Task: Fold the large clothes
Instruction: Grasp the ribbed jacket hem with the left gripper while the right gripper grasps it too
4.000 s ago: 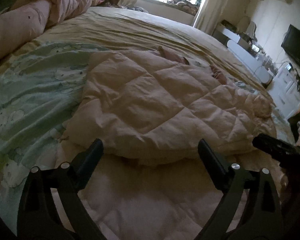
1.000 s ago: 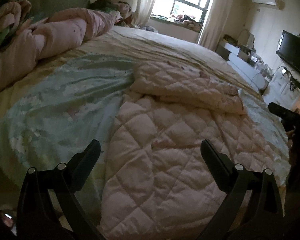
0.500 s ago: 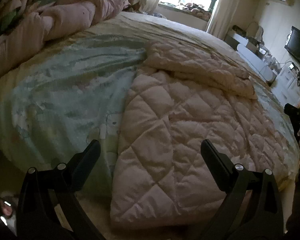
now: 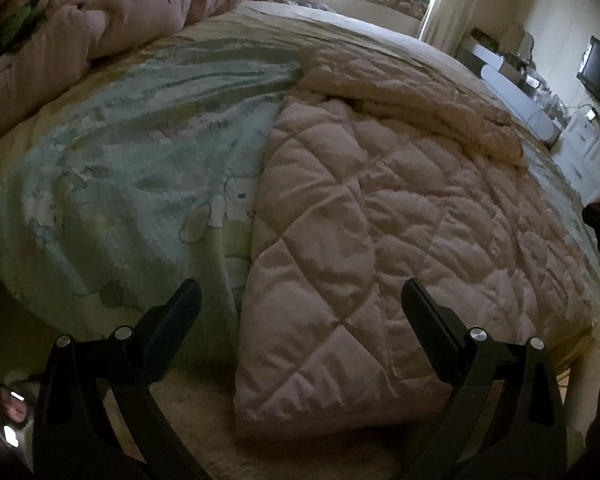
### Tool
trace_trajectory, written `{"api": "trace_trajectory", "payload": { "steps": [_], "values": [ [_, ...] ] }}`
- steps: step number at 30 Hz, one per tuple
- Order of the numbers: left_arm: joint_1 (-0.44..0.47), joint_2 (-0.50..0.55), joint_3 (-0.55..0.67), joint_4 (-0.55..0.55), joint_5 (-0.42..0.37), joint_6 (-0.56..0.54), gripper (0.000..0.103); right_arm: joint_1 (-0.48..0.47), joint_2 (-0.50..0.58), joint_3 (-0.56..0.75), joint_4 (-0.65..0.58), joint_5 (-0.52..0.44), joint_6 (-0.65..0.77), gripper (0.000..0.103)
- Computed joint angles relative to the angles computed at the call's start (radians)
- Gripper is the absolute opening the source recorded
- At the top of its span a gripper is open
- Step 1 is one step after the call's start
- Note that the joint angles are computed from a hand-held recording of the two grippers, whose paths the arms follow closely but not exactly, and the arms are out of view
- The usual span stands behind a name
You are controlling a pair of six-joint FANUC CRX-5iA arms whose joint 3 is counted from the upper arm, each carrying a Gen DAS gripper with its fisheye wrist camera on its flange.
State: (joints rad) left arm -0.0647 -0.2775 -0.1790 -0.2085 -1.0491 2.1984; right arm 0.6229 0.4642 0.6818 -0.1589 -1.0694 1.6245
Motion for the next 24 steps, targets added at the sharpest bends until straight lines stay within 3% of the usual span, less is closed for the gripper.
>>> {"api": "trace_trajectory", "payload": {
  "steps": [12,24],
  "values": [
    [0.006,0.015,-0.022,0.035,-0.015,-0.006,0.093,-0.032,-0.019,-0.048,0.006,-0.008,-0.002,0.098],
    [0.092,-0.017,-0.137,0.217,0.083,-0.092,0.093,-0.060,-0.042,-0.108,0.025,-0.015,-0.011,0.098]
  ]
}}
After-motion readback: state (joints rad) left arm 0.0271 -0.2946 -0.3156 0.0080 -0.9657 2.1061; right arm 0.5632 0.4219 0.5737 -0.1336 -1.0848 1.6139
